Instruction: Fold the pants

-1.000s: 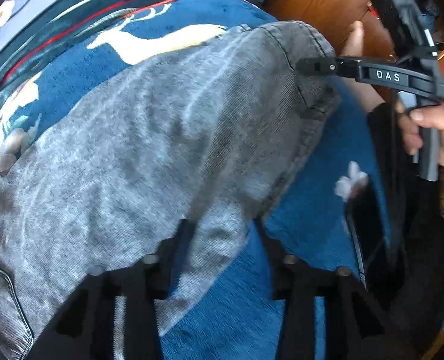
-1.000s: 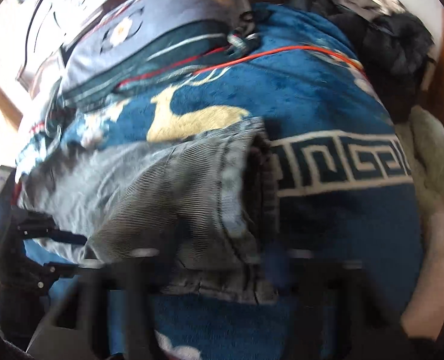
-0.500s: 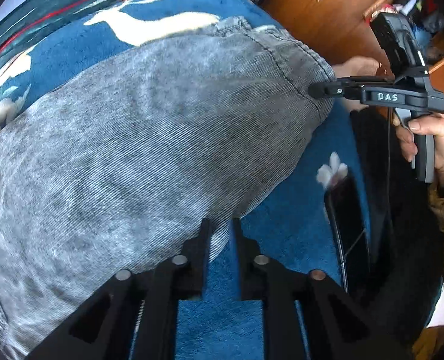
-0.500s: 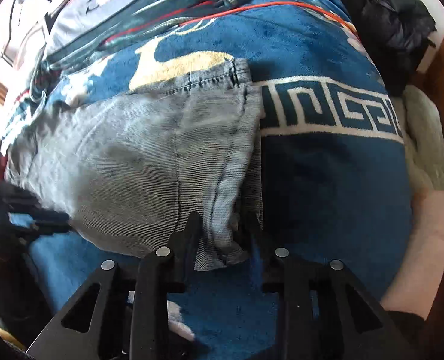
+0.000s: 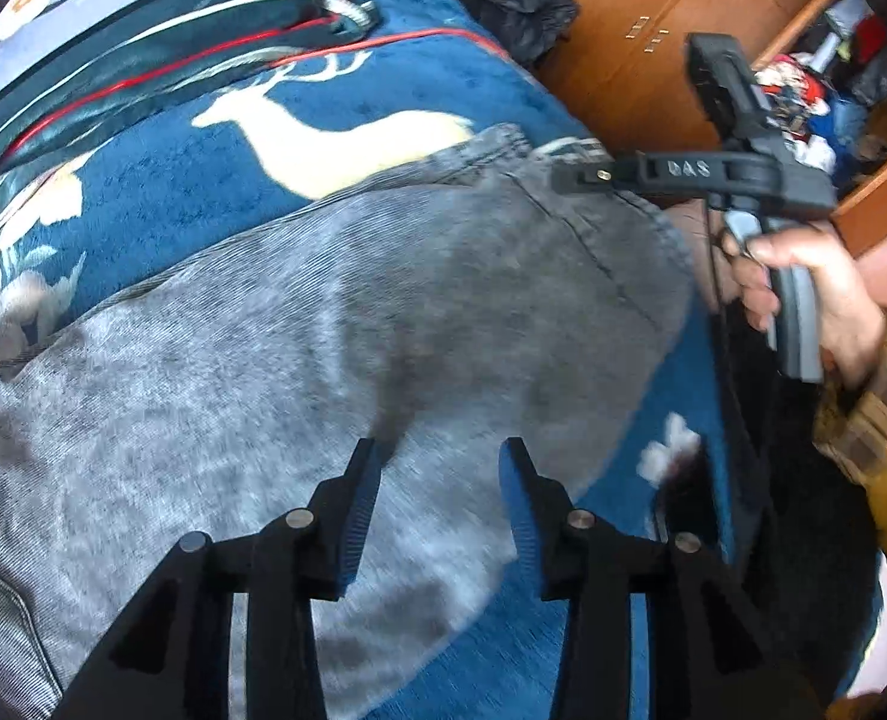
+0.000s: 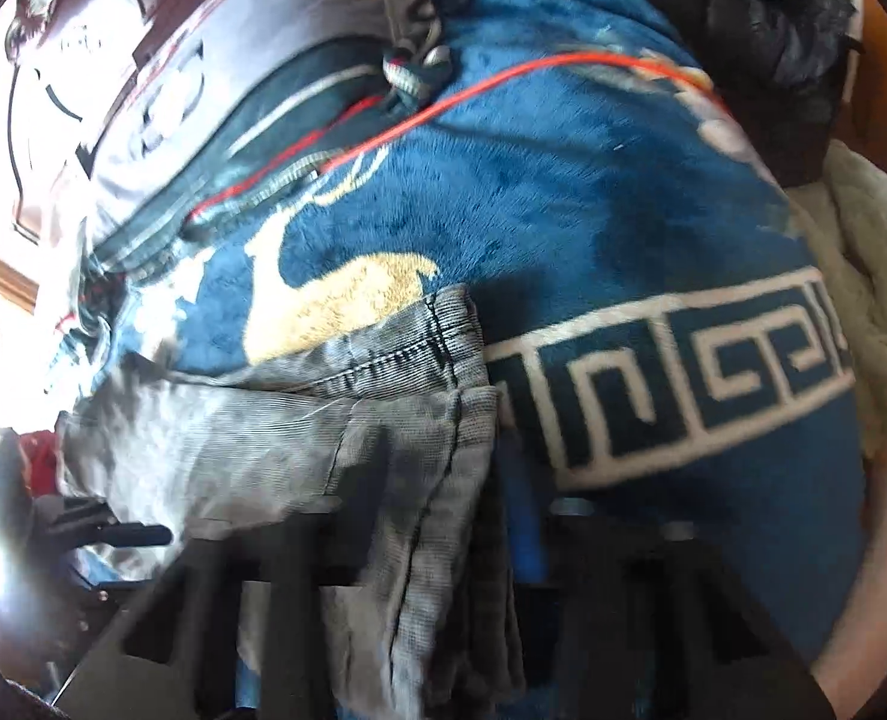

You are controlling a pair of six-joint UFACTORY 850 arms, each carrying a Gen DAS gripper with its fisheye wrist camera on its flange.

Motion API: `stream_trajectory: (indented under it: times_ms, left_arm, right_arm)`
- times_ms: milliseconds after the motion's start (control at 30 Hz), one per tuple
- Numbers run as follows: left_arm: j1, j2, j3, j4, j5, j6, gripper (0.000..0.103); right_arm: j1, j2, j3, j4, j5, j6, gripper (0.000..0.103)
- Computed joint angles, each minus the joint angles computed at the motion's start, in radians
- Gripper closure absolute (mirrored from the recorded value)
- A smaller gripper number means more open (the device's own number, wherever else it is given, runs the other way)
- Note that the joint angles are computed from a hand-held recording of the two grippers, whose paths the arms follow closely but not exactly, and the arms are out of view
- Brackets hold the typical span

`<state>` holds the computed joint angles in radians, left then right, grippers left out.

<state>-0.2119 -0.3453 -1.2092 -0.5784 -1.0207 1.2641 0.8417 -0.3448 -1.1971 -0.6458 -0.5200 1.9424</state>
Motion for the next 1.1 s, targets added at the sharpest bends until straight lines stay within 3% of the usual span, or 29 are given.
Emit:
stream_trajectory:
  times_ms: [200,300,433,600,633,700,733,900,933,1000,1033,1100]
  left_arm:
    - [0.018,0.011,0.033,-0.135,0.120,0.025,0.061]
    - [0.006,0.005,0.042,-0.138,0.171,-0.001,0.060]
    - [-0.015,0.006,0.069,-0.114,0.239,0.001,0.059]
    - [-0.003,0.033,0.066,-0.126,0.225,0.017,0.059]
    - [0.006,0.044,0.074,-0.141,0.211,0.038,0.059]
    - [0.029,0.064,0.079,-0.159,0.165,0.087,0.059]
    - [0.039,0.077,0.087,-0.160,0.142,0.108,0.059]
    - [0.032,0.101,0.122,-0.099,0.123,0.129,0.059]
    - [0.025,0.101,0.127,-0.082,0.129,0.112,0.059]
    - [0.014,0.095,0.127,-0.066,0.136,0.077,0.059]
    - [0.019,0.100,0.130,-0.065,0.131,0.070,0.059]
    - [0.026,0.100,0.123,-0.077,0.111,0.069,0.059]
  right_arm:
    - [0.061,-0.021,-0.098,-0.229,-0.236,0.082,0.086]
    - [0.049,-0.048,-0.131,-0.261,-0.273,0.065,0.085]
    - [-0.003,-0.102,-0.122,-0.109,-0.201,-0.019,0.079]
    - [0.020,-0.043,-0.050,-0.146,-0.183,0.081,0.070]
    - [0.032,-0.005,-0.026,-0.163,-0.157,0.087,0.064]
    - [0.062,0.040,-0.004,-0.159,-0.141,0.056,0.041]
    - [0.078,0.053,0.002,-0.154,-0.147,0.044,0.038]
    - [0.111,0.068,0.044,-0.110,-0.082,0.022,0.037]
    - [0.107,0.058,0.042,-0.079,-0.064,-0.016,0.042]
    - [0.101,0.029,0.023,-0.050,-0.040,-0.083,0.075]
    - [0.099,0.011,-0.001,-0.018,-0.051,-0.139,0.083]
    - [0.118,0.005,-0.031,-0.062,-0.090,-0.139,0.087]
